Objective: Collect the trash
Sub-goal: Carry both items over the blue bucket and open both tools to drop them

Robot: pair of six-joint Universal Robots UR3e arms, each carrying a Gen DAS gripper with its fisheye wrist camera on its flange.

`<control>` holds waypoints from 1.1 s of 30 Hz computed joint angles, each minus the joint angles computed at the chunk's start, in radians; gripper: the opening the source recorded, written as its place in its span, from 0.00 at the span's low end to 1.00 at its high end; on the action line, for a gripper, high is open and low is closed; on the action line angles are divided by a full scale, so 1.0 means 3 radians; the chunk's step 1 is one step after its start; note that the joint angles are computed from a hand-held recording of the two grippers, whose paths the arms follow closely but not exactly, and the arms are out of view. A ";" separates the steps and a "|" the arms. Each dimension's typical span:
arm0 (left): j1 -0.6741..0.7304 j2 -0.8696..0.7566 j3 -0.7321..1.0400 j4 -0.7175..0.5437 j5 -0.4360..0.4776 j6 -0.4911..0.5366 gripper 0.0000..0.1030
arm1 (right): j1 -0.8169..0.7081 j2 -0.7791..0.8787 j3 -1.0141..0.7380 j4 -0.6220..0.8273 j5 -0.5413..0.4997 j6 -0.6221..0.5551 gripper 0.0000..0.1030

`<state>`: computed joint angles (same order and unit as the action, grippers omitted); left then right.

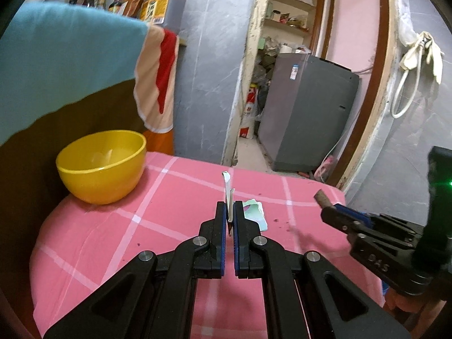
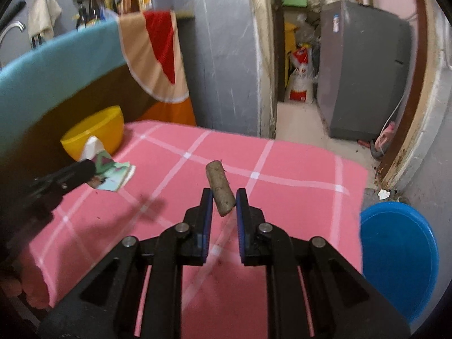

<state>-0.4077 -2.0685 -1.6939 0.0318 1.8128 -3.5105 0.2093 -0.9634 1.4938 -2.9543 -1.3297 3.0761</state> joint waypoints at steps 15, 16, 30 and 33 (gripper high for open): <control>-0.0560 -0.0255 0.0722 -0.0024 0.0308 0.0130 0.03 | -0.0449 -0.1150 0.1534 -0.1289 0.0086 0.0113 0.14; -0.0607 -0.0287 0.0789 -0.0022 0.0331 0.0132 0.03 | -0.0510 -0.1240 0.1644 -0.1362 0.0096 0.0113 0.14; -0.1201 -0.1266 0.2615 -0.0434 0.0482 0.0287 0.03 | -0.1739 -0.2348 0.2850 -0.1788 0.0708 0.0012 0.15; -0.1291 -0.1581 0.3183 -0.0643 0.0495 0.0300 0.03 | -0.2061 -0.2563 0.3050 -0.1780 0.0916 -0.0050 0.15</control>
